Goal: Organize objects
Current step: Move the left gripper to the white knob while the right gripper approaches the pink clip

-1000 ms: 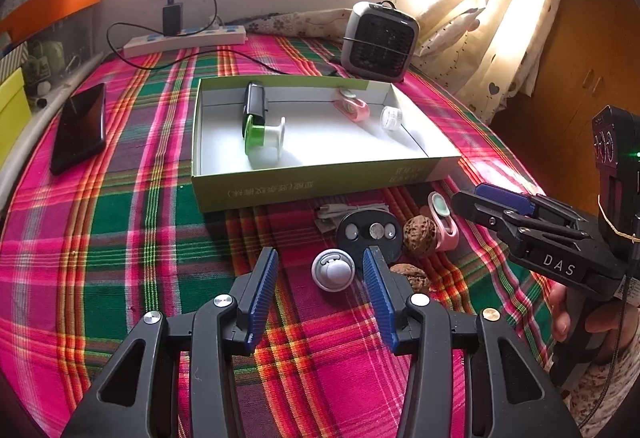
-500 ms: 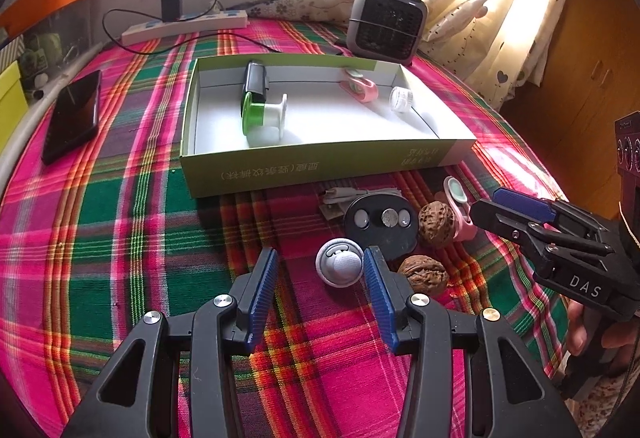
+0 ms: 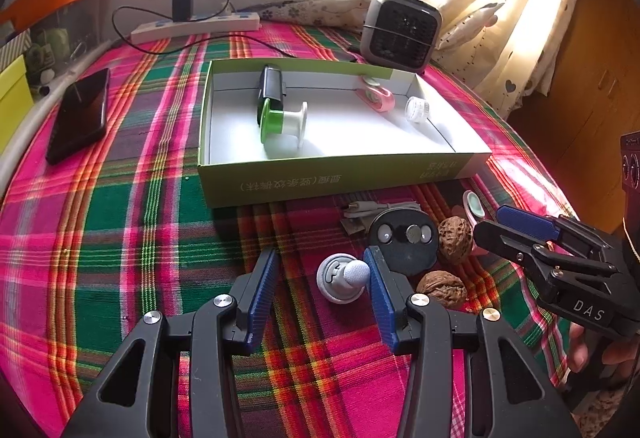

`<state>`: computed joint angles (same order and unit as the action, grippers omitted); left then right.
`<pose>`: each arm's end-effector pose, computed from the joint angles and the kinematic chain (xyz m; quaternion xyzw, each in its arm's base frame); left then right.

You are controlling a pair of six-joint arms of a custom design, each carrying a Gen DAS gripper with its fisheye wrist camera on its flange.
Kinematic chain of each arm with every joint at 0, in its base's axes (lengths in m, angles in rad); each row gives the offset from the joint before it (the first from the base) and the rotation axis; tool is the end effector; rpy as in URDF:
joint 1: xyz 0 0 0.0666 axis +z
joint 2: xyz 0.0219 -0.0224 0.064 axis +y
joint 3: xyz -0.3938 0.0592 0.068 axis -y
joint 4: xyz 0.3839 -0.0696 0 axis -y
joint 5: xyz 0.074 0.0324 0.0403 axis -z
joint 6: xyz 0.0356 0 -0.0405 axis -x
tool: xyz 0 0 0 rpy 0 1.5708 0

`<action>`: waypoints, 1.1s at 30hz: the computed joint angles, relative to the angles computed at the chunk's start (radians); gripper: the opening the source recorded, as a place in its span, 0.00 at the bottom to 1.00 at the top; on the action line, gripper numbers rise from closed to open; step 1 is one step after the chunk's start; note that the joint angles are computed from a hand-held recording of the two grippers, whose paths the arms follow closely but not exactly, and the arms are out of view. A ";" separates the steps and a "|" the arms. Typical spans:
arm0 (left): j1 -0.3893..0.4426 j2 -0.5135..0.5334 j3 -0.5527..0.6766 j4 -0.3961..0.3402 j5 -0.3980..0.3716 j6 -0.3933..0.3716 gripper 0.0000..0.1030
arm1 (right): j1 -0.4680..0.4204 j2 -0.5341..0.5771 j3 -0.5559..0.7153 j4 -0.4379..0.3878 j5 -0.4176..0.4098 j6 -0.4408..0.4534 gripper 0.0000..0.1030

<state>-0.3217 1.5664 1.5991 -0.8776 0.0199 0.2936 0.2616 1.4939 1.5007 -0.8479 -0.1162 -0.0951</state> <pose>0.5162 -0.1732 0.4551 0.0167 0.9347 -0.1164 0.3355 0.4976 0.1371 0.4494 -0.0982 0.9276 0.1166 0.3409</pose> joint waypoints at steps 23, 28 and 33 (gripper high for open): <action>0.006 0.007 -0.001 0.016 -0.017 -0.022 0.42 | 0.023 0.040 0.028 -0.033 0.117 0.062 0.49; -0.004 0.009 0.000 0.016 -0.040 -0.033 0.42 | 0.021 0.045 0.034 -0.038 0.119 0.096 0.49; -0.009 0.009 0.001 0.014 -0.054 -0.036 0.42 | 0.018 0.049 0.039 -0.040 0.114 0.101 0.49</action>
<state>-0.3310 1.5756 1.6003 -0.8639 -0.0338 0.2576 0.2797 1.5431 1.5400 -0.8879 -0.0021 0.0059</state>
